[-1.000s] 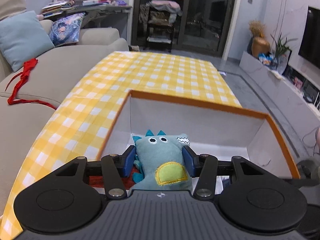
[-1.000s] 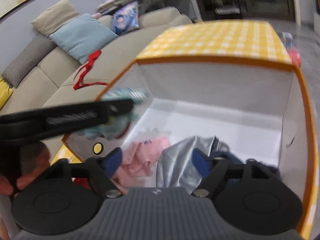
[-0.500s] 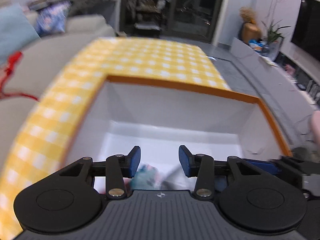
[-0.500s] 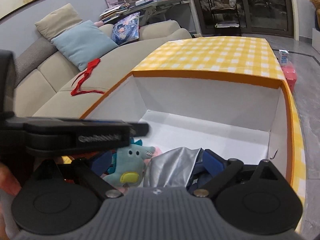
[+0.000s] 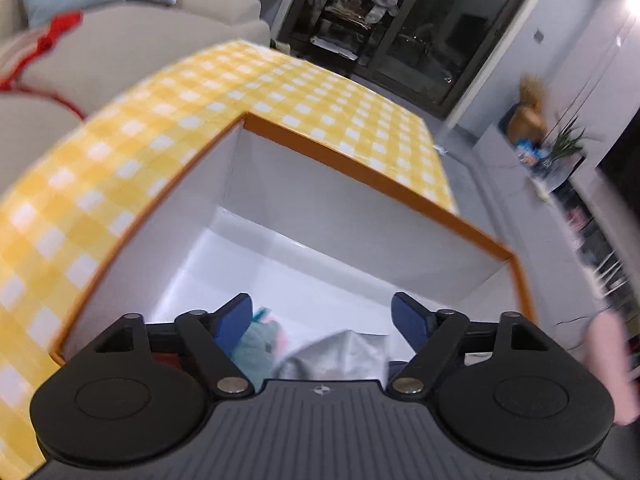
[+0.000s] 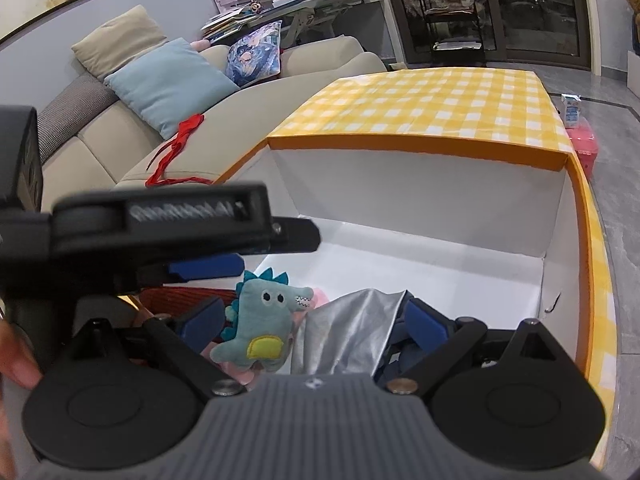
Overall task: Organize soft objects
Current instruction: 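Lower the blue dinosaur into the orange box and open the left gripper, then withdraw both open grippers from the orange box back to the pile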
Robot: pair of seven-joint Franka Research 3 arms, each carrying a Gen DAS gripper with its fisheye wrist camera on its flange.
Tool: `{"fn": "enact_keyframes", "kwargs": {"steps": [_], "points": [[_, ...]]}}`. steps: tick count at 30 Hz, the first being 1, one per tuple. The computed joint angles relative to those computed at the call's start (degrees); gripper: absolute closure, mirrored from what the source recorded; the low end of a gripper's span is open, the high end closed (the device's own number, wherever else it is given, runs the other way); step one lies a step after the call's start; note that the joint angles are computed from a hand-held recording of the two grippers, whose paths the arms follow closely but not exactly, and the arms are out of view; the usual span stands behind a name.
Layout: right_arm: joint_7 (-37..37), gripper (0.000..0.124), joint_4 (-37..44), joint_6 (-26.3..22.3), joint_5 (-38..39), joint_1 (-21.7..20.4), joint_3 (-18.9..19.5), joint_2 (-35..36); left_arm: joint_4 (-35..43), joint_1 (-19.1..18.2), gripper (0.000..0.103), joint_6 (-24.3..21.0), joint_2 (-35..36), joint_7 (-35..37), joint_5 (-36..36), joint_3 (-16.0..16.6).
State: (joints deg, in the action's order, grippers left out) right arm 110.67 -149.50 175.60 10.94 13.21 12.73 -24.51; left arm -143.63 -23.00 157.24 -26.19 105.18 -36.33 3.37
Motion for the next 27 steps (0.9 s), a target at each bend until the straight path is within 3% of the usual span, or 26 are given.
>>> {"fn": "enact_keyframes", "kwargs": {"steps": [2,5,9,12,14,19,27], "points": [[0.80,0.029,0.24,-1.03,-0.38,-0.90,0.77,-0.06,2.24,1.93,0.003,-5.25,0.85,-1.85,2.92,-0.57],[3.46,0.029,0.00,-0.72,-1.74,-3.18,2.93,-0.78,1.40,2.78,0.003,-2.69,0.32,-0.95,4.33,-1.95],[6.51,0.027,-1.00,1.66,-3.84,-6.66,6.50,-2.46,0.78,5.33,0.003,-1.84,-0.43,-5.03,11.14,-4.77],[12.94,0.025,-0.25,-1.61,-8.14,-15.54,14.76,-5.01,0.05,2.32,0.003,-1.60,-1.84,-3.90,9.23,-1.68],[16.35,0.024,0.67,-4.34,-11.21,-18.98,17.96,-6.16,0.37,1.40,0.003,-2.38,-2.33,-3.73,7.88,-0.44],[22.21,0.024,0.17,-4.26,-15.16,-20.31,19.74,-8.30,0.09,-1.09,0.003,-1.99,-4.09,-1.02,3.43,2.69],[31.46,0.024,-1.87,-7.82,-20.11,-21.85,22.08,-15.58,0.79,1.25,0.003,-6.29,-7.08,-1.23,2.45,3.64]]}}
